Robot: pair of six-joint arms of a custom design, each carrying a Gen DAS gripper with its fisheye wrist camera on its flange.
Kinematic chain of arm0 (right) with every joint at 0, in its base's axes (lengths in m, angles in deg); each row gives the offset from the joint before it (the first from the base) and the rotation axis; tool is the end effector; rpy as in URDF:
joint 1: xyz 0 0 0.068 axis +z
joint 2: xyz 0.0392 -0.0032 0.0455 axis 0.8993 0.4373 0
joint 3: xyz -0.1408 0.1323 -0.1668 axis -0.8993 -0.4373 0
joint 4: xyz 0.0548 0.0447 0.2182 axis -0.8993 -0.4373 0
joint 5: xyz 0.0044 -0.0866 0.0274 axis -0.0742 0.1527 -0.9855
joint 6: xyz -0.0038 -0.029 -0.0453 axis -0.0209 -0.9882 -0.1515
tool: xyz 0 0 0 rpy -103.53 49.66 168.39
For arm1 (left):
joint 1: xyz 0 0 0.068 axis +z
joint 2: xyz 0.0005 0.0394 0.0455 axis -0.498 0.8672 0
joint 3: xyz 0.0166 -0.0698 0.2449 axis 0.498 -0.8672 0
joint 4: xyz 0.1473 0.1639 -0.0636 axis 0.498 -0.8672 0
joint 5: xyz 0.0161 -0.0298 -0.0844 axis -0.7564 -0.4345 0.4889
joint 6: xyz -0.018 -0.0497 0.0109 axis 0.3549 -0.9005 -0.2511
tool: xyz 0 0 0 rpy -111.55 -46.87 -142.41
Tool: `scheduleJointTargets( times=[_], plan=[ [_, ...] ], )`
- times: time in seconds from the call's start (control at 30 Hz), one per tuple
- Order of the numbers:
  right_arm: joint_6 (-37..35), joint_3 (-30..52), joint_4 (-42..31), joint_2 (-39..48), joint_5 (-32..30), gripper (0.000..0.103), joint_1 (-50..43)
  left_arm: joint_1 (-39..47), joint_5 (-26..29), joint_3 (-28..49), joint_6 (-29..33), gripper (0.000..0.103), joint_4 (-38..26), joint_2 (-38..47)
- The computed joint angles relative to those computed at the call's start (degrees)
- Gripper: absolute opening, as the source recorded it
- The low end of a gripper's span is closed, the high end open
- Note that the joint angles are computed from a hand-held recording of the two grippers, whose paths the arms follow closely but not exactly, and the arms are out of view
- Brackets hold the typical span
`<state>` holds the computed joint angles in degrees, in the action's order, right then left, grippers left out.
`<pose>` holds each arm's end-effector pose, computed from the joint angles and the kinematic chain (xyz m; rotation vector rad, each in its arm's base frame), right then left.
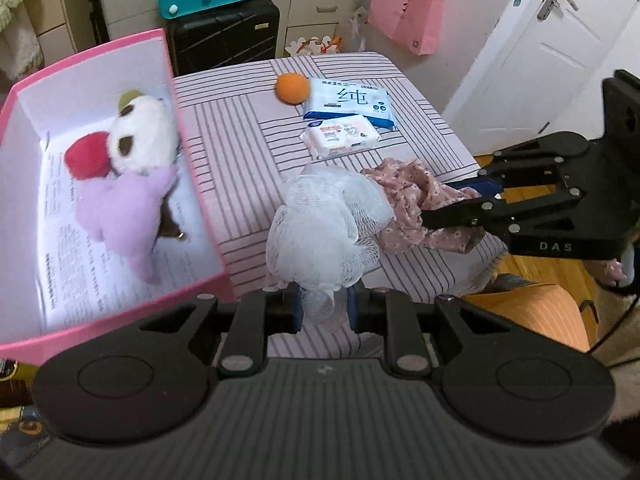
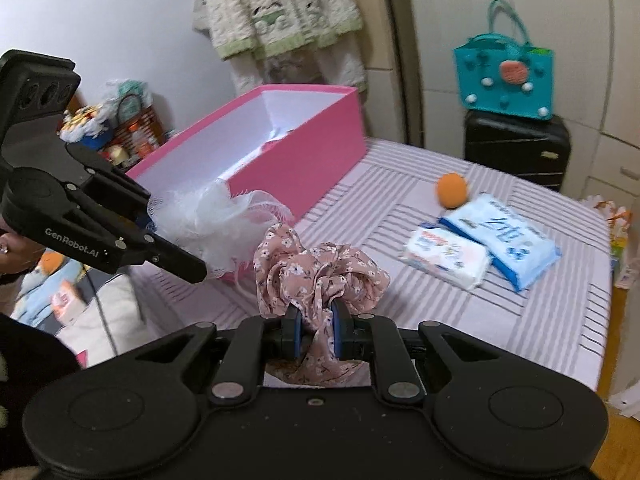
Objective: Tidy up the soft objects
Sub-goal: 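Lift the bath puff and scrunchie and carry both over the shoebox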
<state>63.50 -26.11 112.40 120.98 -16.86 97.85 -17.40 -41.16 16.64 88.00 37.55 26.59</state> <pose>0.1531 0.0949 0.1034 -0.0247 2.3567 0.3348 0.3005 0.0471 0.1386 1.2908 2.4047 -0.6195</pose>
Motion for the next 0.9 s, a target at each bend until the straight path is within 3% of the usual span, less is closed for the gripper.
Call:
scheduleJointTargets(
  times=[0.3, 0.43, 0.63, 0.73, 0.9],
  plan=[
    [-2.33, 9.77, -5.11, 4.36, -10.97, 0.018, -1.34, 7.07, -0.32, 16.35, 4.81, 0.02, -15.18, 6.98],
    [-4.26, 14.23, -6.73, 5.01, -11.57, 0.018, -1.92, 9.25, 2.71, 22.91, 4.39, 0.02, -16.54, 9.34],
    [-7.49, 21.02, -4.89, 9.23, -11.31, 0.018, -3.87, 11.04, 8.4, 30.37, -1.94, 0.02, -9.67, 13.09],
    [-8.08, 24.16, -3.5, 11.98, -13.62, 0.018, -5.74, 9.93, 7.81, 35.17, -5.21, 0.02, -7.98, 16.98],
    [-11.52, 33.28, -4.48, 18.41, -15.28, 0.018, -7.09, 6.83, 3.34, 32.44, -10.46, 0.02, 5.3, 18.89]
  ],
)
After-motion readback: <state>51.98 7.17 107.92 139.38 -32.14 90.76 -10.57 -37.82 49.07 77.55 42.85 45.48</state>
